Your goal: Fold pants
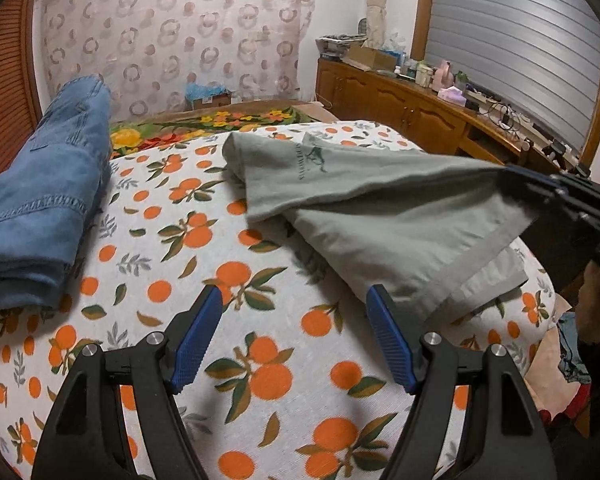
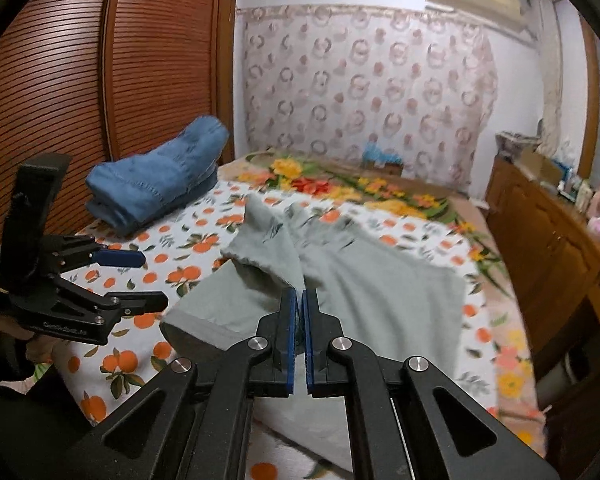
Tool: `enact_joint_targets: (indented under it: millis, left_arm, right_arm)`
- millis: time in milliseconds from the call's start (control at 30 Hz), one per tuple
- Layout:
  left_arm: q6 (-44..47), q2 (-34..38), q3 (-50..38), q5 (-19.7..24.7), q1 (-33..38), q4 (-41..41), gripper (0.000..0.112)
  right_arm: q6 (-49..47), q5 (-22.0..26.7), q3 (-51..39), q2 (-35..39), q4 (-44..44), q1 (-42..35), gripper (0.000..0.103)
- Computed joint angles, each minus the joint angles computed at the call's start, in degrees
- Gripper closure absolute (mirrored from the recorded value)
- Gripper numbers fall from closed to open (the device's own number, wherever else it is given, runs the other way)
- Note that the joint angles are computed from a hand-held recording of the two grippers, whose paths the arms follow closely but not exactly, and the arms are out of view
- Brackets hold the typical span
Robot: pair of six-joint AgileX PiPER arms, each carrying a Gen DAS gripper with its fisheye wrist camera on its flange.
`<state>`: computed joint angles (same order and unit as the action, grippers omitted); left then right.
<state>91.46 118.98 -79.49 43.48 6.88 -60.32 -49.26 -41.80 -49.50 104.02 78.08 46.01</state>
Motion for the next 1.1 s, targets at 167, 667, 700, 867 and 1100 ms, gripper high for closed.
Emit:
enact_joint_targets:
  millis: [167, 667, 700, 867, 1100]
  left_arm:
    - [-0.2, -0.9, 0.5, -0.1, -1.2, -0.2, 0.037]
    - [-0.1, -2.6, 2.5, -1.2, -4.4, -0.1, 0.037]
    - [-0.1, -2.7, 2.7, -1.3, -4.6, 0.0, 0.037]
    - [-0.1, -3.0, 3.3, -2.2, -5.7, 0.3, 0.037]
    - [-0.7, -2.6, 2.9, -2.7, -6.7, 0.5, 0.037]
  right_arm:
    - [-0.6, -5.5, 1.3, 0.1, 3.2, 3.8, 0.100]
    - [1.8, -8.3, 1.1, 2.2, 9.3, 6.3, 0.100]
    - [1.8, -8.1, 1.2, 2.2, 9.3, 6.2, 0.100]
    - [0.4, -7.5, 0.6, 2.1, 11.5, 5.8, 0.100]
    - [-0.7, -7.4, 0.6, 0.7, 14.2, 6.0, 0.100]
